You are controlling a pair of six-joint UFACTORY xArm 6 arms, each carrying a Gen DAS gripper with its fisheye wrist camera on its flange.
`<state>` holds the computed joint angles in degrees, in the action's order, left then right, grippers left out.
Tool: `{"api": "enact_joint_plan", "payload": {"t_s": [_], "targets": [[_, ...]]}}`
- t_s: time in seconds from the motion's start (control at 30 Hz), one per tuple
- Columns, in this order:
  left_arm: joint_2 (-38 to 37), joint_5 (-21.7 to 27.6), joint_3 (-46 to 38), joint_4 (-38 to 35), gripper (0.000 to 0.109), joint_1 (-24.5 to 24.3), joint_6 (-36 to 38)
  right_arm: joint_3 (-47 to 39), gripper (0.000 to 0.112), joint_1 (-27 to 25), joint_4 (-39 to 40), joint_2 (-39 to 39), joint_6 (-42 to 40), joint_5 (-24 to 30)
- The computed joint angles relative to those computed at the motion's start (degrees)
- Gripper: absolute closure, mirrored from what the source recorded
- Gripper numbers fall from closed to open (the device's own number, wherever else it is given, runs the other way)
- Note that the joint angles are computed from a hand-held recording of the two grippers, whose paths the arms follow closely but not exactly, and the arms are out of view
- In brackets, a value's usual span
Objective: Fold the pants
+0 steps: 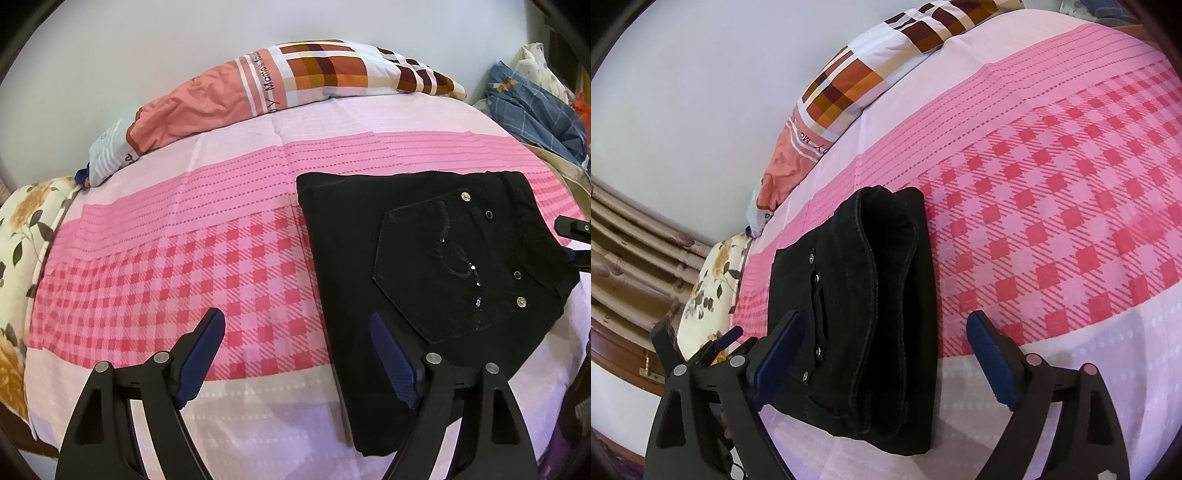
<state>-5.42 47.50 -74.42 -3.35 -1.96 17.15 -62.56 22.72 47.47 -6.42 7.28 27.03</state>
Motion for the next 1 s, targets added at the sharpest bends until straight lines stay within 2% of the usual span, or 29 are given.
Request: {"api": "enact_joint_plan", "payload": {"t_s": [0.2, 0.33, 0.63, 0.7, 0.8, 0.87, 0.93, 0.97, 1.0], "targets": [[1.8, 0.1, -1.5, 0.7, 0.027, -0.1, -0.7, -0.9, 0.023, 0.4, -0.2, 1.0, -0.4, 0.8], [3.4, 1.1, -2.9, -1.6, 0.027, 0.3, 0.3, -1.4, 0.022, 0.6, -0.3, 1.7, -0.8, 1.0], [9.4, 8.0, -10.2, -10.3, 0.027, 1.4, 5.3, -3.7, 0.021, 0.7, 0.5, 3.6, -3.3, 2.4], [11.7, 11.7, -13.0, -15.9, 0.027, 2.7, 7.9, -4.7, 0.021, 0.7, 0.6, 4.4, -4.2, 3.1], [16.8, 20.8, -18.8, -26.1, 0.027, 5.6, 10.6, -7.1, 0.021, 0.4, 1.8, 6.1, -6.9, 5.4], [18.6, 22.0, -20.6, -29.0, 0.027, 6.2, 11.8, -8.6, 0.022, 0.1, 1.9, 7.3, -7.4, 6.8], [21.4, 26.2, -24.9, -29.4, 0.027, 6.0, 13.2, -9.6, 0.024, -0.1, 1.4, 8.0, -7.8, 8.0], [22.8, 28.1, -27.1, -29.4, 0.027, 5.8, 13.7, -10.2, 0.032, -0.2, 0.8, 8.5, -7.6, 8.7], [24.0, 29.4, -28.8, -29.5, 0.027, 5.7, 13.7, -10.8, 0.048, -0.4, -0.2, 9.0, -7.0, 9.6]]}}
